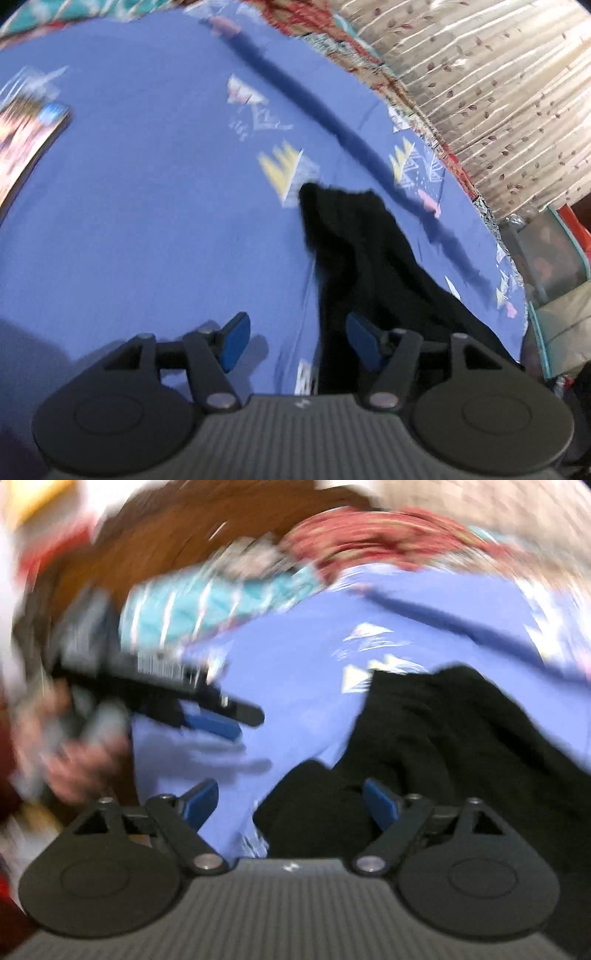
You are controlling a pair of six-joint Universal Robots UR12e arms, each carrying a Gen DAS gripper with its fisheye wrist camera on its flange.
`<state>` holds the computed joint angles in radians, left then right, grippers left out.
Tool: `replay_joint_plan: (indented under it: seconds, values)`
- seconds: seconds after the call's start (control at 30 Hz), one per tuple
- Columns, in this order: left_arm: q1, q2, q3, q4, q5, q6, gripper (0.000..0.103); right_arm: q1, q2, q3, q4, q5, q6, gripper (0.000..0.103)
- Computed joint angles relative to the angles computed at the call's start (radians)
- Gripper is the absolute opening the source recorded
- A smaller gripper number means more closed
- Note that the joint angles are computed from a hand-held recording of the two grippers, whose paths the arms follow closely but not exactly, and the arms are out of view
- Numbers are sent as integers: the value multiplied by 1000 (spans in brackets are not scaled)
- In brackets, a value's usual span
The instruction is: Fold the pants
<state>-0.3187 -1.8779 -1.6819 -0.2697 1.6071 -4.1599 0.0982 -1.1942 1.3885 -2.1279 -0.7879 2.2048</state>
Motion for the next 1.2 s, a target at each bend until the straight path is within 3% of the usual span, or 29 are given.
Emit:
replay_joint_plan:
  seconds: [0.1, 0.17, 0.2, 0.23, 0.27, 0.3, 0.37, 0.43, 0.47, 0.53, 0.6, 0.67, 0.7, 0.77, 0.83, 0.87, 0.93, 1.0, 1.1, 1.17, 1.2]
  values:
    - [-10, 21, -32, 2, -2, -32, 60, 41, 8, 6, -42, -118, -115, 86]
    - [-15, 35, -50, 9, 6, -51, 60, 61, 27, 3, -83, -203, -144, 79]
    - [-16, 41, -57, 16, 9, -56, 60, 66, 37, -5, -76, -232, -159, 56]
    - [-17, 47, -65, 23, 11, -60, 60, 67, 49, -26, -40, -244, -153, 40]
    - [-19, 53, -74, 34, 14, -63, 60, 61, 54, -44, 1, -225, -114, 33]
    - [-20, 56, -80, 45, 16, -64, 60, 53, 64, -79, 65, -190, -42, 18]
    - [-18, 61, -94, 83, 17, -73, 60, 19, 89, -142, 168, -16, 168, 18]
    - [-16, 60, -105, 122, 13, -91, 60, -22, 101, -159, 192, 194, 377, 18]
    - [-16, 59, -110, 139, 12, -100, 60, -40, 106, -147, 152, 296, 482, 18]
    - [-14, 53, -112, 156, 8, -116, 60, -44, 103, -100, 71, 376, 619, 21]
    - [-10, 46, -109, 154, -15, -127, 60, -16, 94, -80, 131, 299, 589, 22]
    - [-14, 46, -110, 145, -14, -129, 60, 16, 93, -84, 238, 170, 507, 32]
    - [-15, 48, -111, 141, -11, -128, 60, 28, 93, -67, 229, 133, 495, 33]
    - [-18, 52, -118, 148, -10, -138, 60, 26, 77, -34, 165, 152, 484, 47]
    - [-21, 57, -124, 149, -4, -140, 60, 26, 80, -69, 240, 165, 421, 73]
    - [-22, 59, -123, 143, 0, -138, 60, 29, 78, -83, 250, 154, 395, 75]
    - [-20, 60, -121, 144, 0, -134, 60, 29, 57, -60, 168, 138, 356, 76]
    - [-21, 54, -111, 161, -3, -128, 60, 17, 28, -7, 30, 145, 365, 75]
    - [-27, 38, -81, 174, -19, -91, 60, -11, 23, 31, -156, 147, 519, 74]
    - [-32, 15, -42, 181, -47, -48, 60, -31, 22, 48, -259, 119, 641, 63]
    - [-37, 1, -19, 181, -59, -25, 60, -37, 24, 52, -295, 98, 690, 52]
